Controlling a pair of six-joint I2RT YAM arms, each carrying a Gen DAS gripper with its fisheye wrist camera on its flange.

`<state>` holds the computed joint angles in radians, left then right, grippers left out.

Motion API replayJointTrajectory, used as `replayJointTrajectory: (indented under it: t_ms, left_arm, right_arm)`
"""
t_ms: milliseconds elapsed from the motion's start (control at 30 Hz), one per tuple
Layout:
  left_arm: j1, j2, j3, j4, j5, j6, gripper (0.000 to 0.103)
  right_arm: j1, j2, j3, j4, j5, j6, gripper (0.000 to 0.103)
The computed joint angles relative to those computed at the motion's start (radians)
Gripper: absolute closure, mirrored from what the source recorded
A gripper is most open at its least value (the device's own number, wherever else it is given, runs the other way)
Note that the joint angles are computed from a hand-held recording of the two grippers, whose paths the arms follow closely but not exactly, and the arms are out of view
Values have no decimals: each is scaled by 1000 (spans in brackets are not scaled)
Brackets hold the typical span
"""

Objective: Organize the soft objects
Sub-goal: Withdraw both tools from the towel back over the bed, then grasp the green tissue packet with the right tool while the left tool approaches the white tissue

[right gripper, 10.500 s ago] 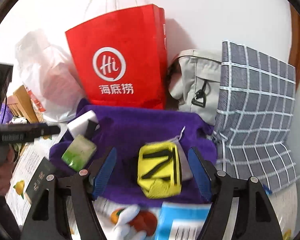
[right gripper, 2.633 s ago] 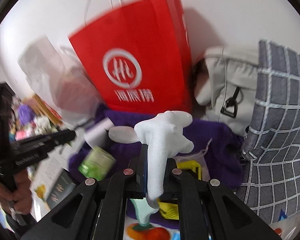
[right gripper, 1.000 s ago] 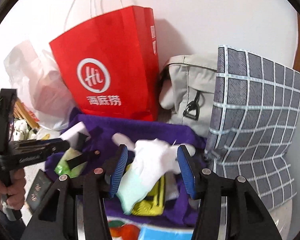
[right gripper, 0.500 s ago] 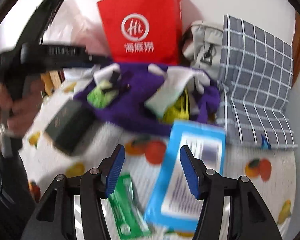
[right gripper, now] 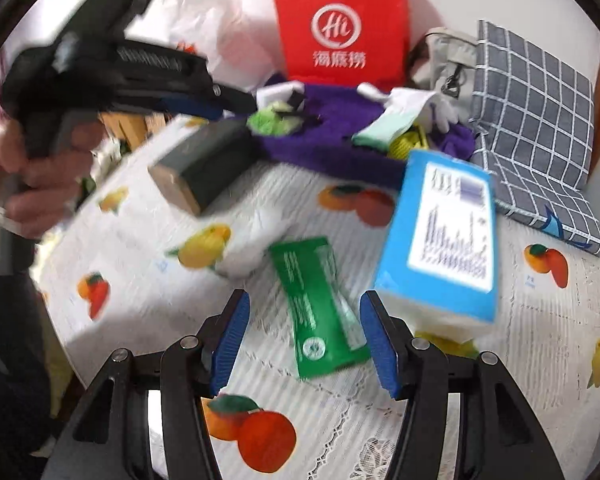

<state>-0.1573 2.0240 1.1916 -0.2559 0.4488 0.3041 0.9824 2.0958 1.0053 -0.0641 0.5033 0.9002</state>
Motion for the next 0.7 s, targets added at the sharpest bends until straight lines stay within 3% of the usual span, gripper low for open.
replayJointTrajectory:
  t_ms: [67,233,367,433,467,533,633,700]
  left_arm:
    - [15,-23,-50,14,3,18,64]
    - [64,-57,-153,58,1,45,64]
    - [97,-37,-179,53,21,53,64]
    - [98,-31,-194,61,10,53,64]
    - [98,-31,-200,63,5,55,64]
    - [102,-34,-220,72,0,59,64]
    - [109,-42,-246,85,1,62,64]
    - [114,-45,-260,90,1,66,64]
  right_arm:
    - [7,57,40,-51,20,20,46]
    - [-16,102,-12,52,-9,37,45]
    - [-49,175,20,97,-50,35,36]
    - [-39,198,42,107,-16,36,34]
    - [-39,202,48,103,-12,42,35]
    - [-36,195,46,96,1,58,53]
    - [-22,171,12,114,-10,87,63]
    - [3,158,2,92,-11,113,63]
